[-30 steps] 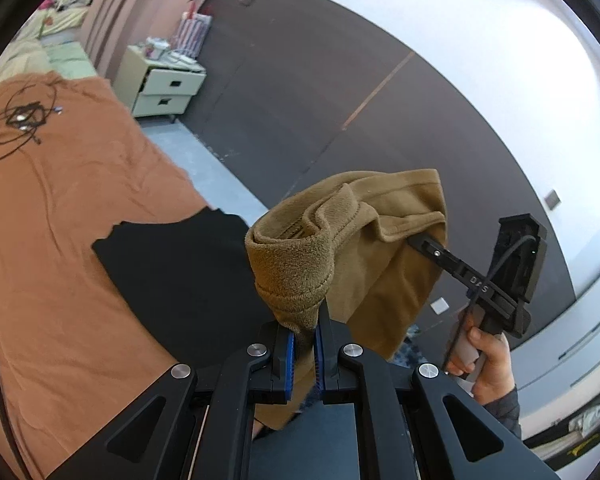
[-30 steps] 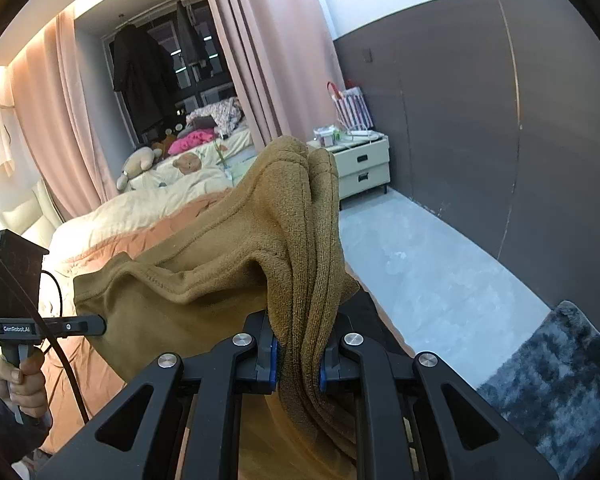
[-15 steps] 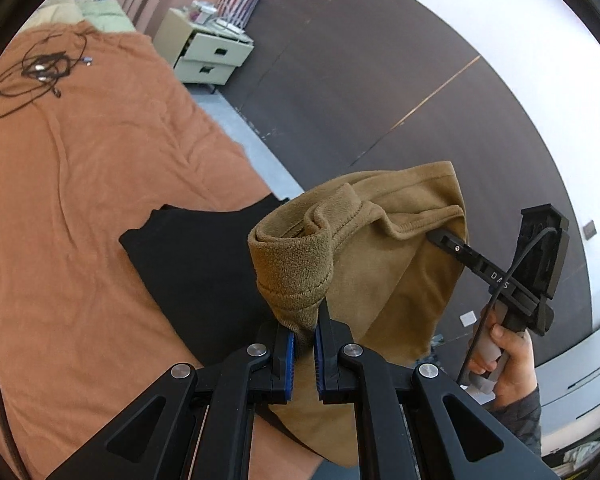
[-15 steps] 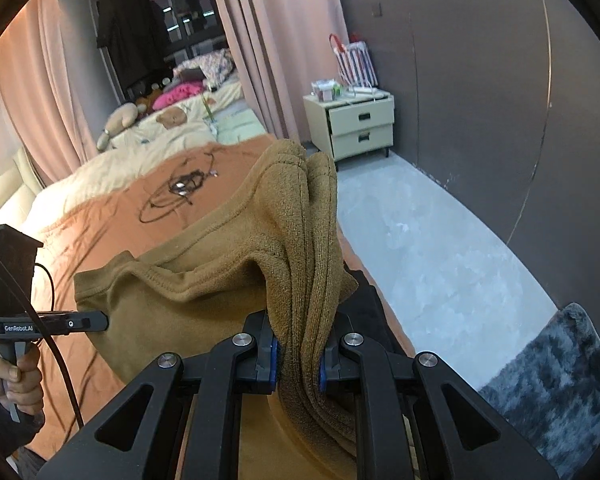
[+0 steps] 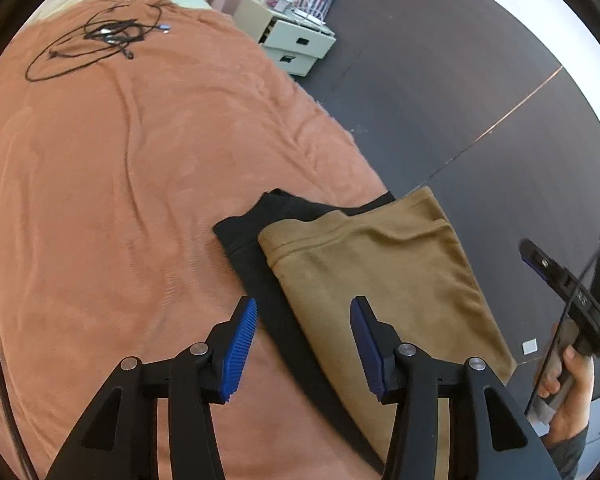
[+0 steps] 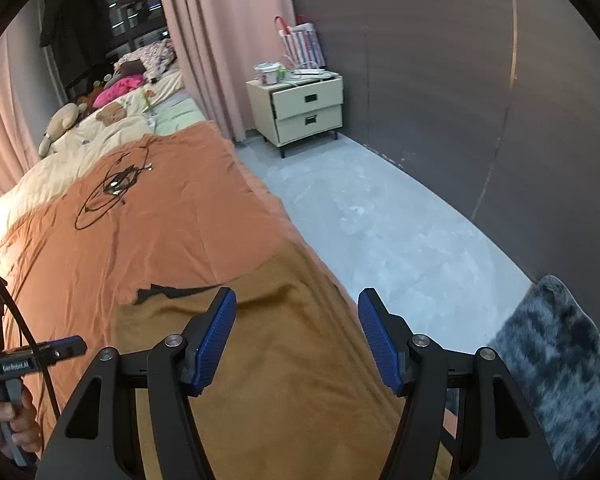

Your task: Fold small clothes

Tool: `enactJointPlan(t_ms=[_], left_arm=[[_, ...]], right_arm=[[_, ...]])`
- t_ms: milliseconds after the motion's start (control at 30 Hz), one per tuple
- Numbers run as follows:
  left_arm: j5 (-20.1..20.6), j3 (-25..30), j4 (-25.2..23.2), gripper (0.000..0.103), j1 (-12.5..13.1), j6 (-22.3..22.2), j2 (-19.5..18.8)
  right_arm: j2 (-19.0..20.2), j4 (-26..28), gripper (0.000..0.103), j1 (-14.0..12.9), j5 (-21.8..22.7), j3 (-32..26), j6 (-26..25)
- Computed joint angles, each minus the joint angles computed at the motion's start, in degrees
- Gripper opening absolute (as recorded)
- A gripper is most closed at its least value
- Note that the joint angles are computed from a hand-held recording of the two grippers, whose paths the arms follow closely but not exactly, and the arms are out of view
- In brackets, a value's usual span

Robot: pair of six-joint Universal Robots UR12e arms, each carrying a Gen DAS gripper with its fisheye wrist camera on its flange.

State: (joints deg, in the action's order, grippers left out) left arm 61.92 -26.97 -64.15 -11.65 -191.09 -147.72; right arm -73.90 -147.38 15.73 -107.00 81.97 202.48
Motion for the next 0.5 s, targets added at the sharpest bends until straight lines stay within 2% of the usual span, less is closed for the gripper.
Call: enactJointPlan(t_ms=[100,167,267,400,500], left_arm=[[-0.8,-0.4,-0.4,0.05,0.1,0.4,0.1],[-0.8,-0.1,-1.1,0.05,0.0,1.3,0.0],[-1.6,-2.4,-1.2,0.05,0.0,2.9,1.3],[-1.6,-5.0,-2.3,0.05,-0.3,5.5,2.7],[-2.0,-8.2,-1.9,0.05,-0.4,6.7,4.4]], right_arm=[[-1.8,1.6,0.061,0.4,-0.3,2.2,0.5],[-3.7,2.5,0.042,0.6,0.0,4.8,1.0],[-6.0,2.0,0.028,0.7,0.3,8.2,0.7],[-7.9,2.2,0.023,-0.1,2.3,11.6,-0.2],[-7.0,5.1,0.011,-0.9,2.2,10.8,1.4]])
